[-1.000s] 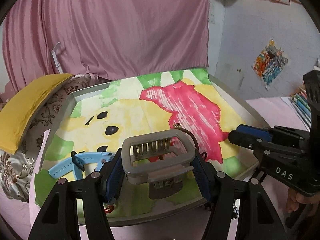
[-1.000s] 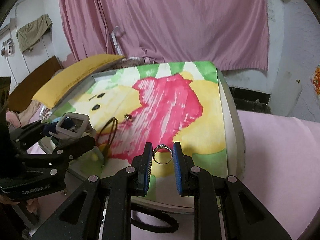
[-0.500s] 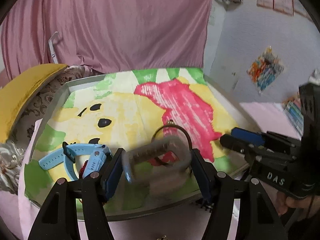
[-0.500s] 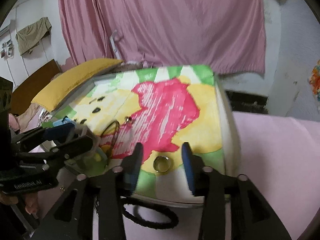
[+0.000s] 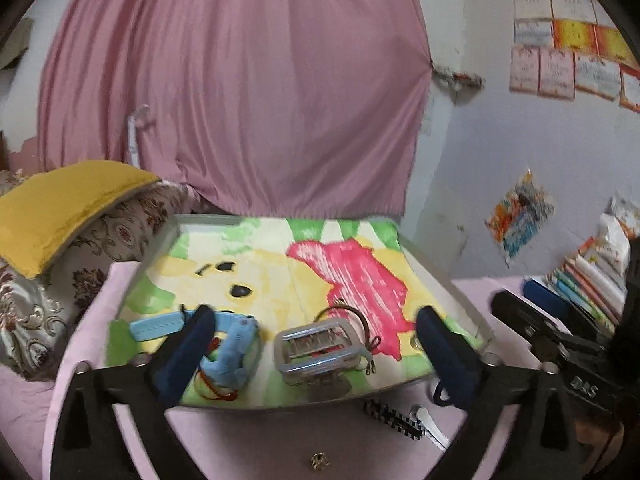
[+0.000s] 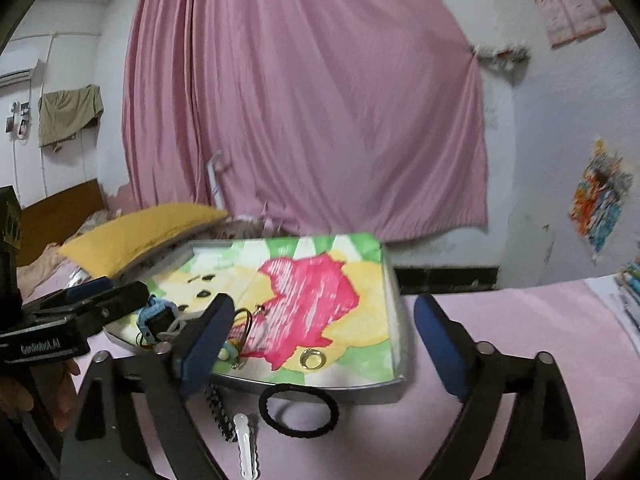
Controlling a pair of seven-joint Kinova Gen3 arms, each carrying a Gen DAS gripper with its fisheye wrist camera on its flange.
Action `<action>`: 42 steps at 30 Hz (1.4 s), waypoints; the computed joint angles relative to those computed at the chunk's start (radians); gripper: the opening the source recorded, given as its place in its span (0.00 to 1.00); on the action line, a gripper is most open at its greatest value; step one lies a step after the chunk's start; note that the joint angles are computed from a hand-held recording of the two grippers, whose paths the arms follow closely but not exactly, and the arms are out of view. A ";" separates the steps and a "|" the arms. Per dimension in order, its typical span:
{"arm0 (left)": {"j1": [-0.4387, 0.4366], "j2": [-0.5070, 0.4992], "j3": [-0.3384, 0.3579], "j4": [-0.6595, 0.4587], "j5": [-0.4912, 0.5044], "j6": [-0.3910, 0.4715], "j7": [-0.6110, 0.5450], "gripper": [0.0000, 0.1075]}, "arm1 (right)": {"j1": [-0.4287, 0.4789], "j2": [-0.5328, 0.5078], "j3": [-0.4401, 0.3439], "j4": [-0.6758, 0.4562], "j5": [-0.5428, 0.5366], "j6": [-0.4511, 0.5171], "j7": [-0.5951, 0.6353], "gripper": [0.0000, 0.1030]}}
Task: Organize jewelry
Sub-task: 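Open both tools and withdraw from the tray, then grasp the small gold charm with the left tool while the right tool grasps the black hair tie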
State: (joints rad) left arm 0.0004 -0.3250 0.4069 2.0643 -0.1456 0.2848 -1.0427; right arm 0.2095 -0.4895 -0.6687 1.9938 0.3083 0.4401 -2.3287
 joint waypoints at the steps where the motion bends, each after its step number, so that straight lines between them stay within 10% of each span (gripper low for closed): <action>1: -0.025 -0.023 0.016 0.019 -0.004 -0.020 0.020 0.95 | 0.017 -0.024 -0.012 0.008 0.004 -0.003 -0.011 0.90; 22: 0.007 -0.258 -0.042 0.159 0.109 0.001 -0.094 0.95 | -0.053 -0.194 0.025 0.085 -0.159 0.049 0.150 0.98; 36: 0.148 -0.172 -0.136 0.101 0.151 0.178 -0.216 0.95 | -0.203 -0.027 0.101 -0.011 -0.171 0.250 0.235 0.98; 42: 0.212 -0.092 -0.181 0.061 0.181 0.229 -0.269 0.91 | -0.384 0.091 0.254 -0.045 -0.207 0.342 0.276 0.97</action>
State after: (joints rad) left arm 0.2123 -0.4170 0.2263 2.1256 0.0352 0.5134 -1.3119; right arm -0.1748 -0.3982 -0.4147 1.9483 0.1009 0.7821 -2.0525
